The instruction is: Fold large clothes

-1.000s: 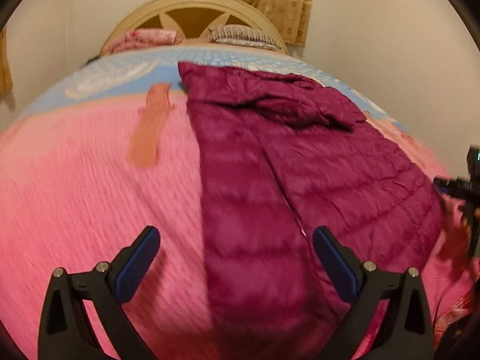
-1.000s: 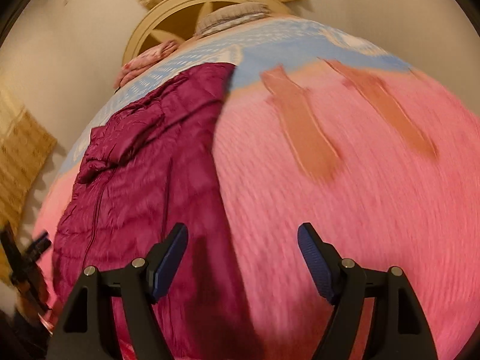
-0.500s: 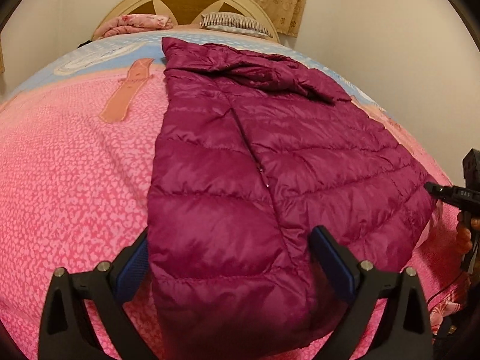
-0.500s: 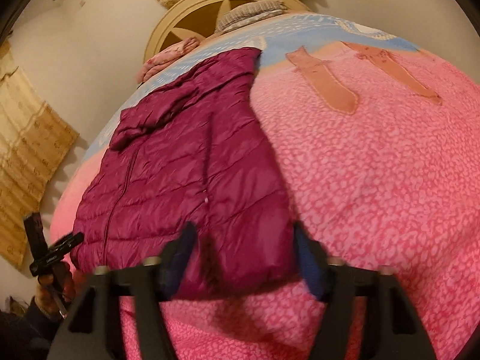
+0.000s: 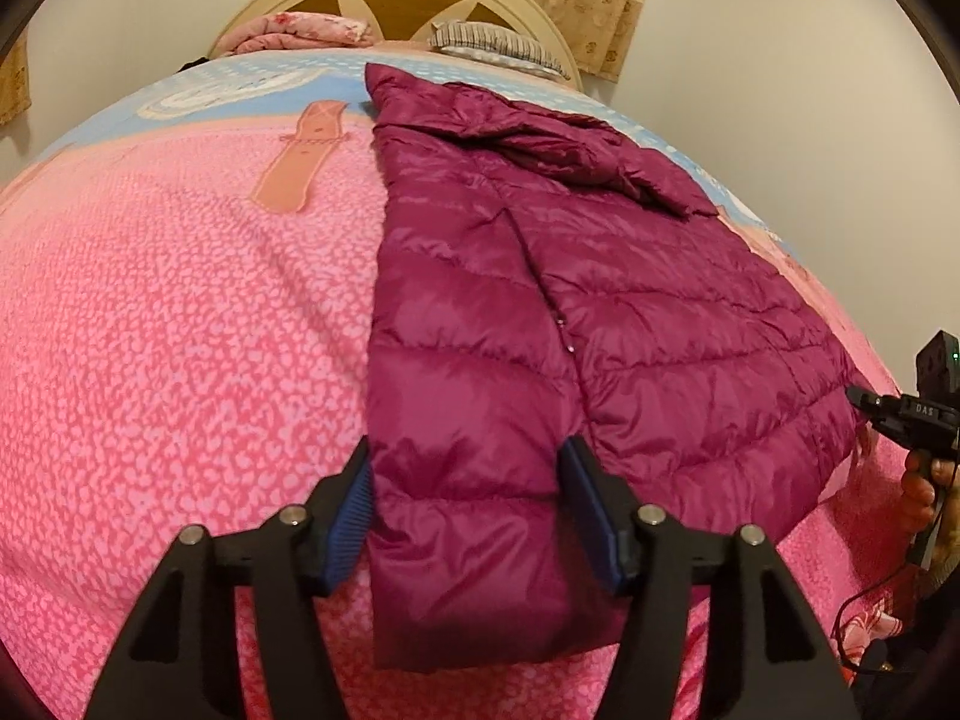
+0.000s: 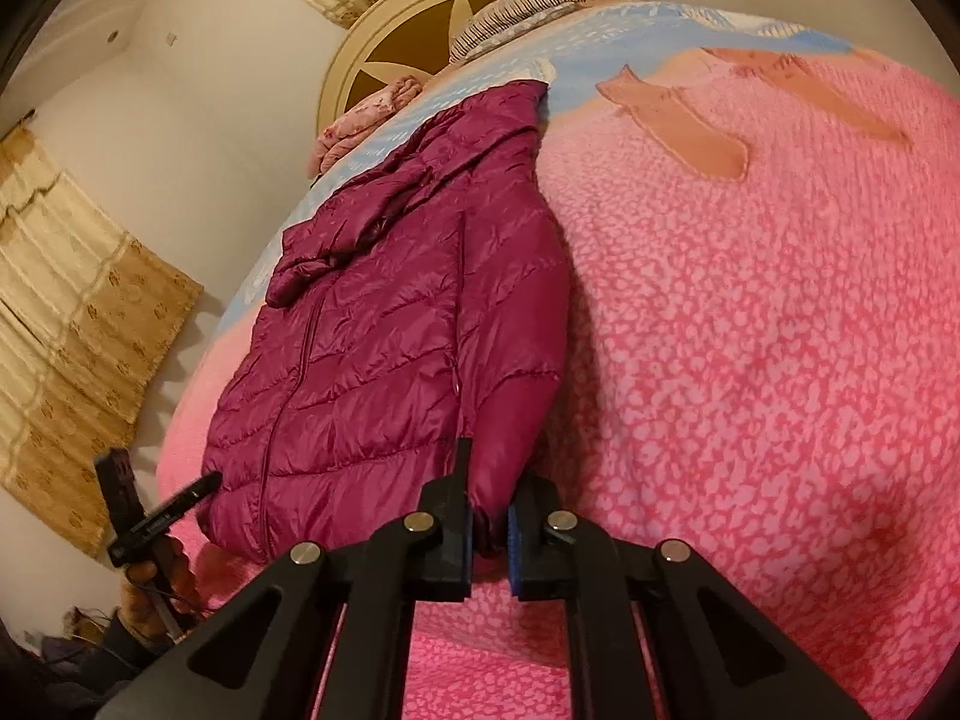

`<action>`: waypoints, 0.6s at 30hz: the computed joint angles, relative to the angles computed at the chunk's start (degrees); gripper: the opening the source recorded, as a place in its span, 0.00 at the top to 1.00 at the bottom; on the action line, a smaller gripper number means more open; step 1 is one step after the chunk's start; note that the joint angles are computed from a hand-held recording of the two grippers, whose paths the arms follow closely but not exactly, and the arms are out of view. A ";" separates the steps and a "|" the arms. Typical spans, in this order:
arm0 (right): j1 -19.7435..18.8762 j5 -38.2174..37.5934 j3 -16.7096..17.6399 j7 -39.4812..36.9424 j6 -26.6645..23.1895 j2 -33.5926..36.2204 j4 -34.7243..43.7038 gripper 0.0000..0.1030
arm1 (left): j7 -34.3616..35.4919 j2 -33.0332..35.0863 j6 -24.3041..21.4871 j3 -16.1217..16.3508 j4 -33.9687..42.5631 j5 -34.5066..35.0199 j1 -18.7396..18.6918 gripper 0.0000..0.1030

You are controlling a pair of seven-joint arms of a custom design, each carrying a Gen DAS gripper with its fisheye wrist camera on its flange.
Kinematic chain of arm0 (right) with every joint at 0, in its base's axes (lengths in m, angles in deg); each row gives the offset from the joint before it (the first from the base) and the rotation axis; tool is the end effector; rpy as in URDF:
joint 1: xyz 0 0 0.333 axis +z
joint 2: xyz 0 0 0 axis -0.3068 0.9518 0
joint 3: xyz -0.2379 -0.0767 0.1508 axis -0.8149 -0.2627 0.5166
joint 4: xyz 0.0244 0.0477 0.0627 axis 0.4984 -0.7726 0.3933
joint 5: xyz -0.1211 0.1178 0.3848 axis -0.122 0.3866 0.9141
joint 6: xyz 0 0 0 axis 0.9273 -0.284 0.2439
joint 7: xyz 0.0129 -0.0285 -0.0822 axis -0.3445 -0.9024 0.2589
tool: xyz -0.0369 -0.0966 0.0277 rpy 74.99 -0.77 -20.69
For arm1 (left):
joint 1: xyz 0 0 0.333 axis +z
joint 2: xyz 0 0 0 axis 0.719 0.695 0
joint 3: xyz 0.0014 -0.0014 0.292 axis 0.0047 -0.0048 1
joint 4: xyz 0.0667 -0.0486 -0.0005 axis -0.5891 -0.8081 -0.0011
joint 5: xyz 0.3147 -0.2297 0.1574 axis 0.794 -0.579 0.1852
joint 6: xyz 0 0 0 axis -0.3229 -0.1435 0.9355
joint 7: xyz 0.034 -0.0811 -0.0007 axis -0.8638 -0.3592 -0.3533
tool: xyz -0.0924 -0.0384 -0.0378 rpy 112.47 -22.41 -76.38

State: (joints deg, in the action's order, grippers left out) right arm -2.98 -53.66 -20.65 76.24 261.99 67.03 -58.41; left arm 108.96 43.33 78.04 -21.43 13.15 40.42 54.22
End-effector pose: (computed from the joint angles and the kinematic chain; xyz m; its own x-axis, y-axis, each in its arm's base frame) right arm 0.5823 0.2501 0.4098 -0.2284 -0.8029 -0.5506 -0.6866 0.5338 -0.4937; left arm 0.8032 -0.0026 0.3794 -0.4720 -0.8464 0.2468 -0.7429 0.2311 -0.6283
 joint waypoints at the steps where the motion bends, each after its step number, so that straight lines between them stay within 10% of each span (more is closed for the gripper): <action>1: -0.51 1.14 0.71 -1.03 0.46 0.06 -0.13 0.93 | 0.60 -0.54 0.54 -0.01 -0.77 0.11 -0.01 0.48; 6: -2.89 6.97 4.93 -7.73 3.12 0.33 -0.37 0.93 | 2.64 -1.30 -2.09 -1.45 -1.02 -3.01 2.42 0.90; 18: -3.98 17.66 9.47 -16.68 8.98 -7.83 -7.33 0.95 | 11.70 -8.27 -15.10 -4.79 -4.52 -20.70 12.24 0.94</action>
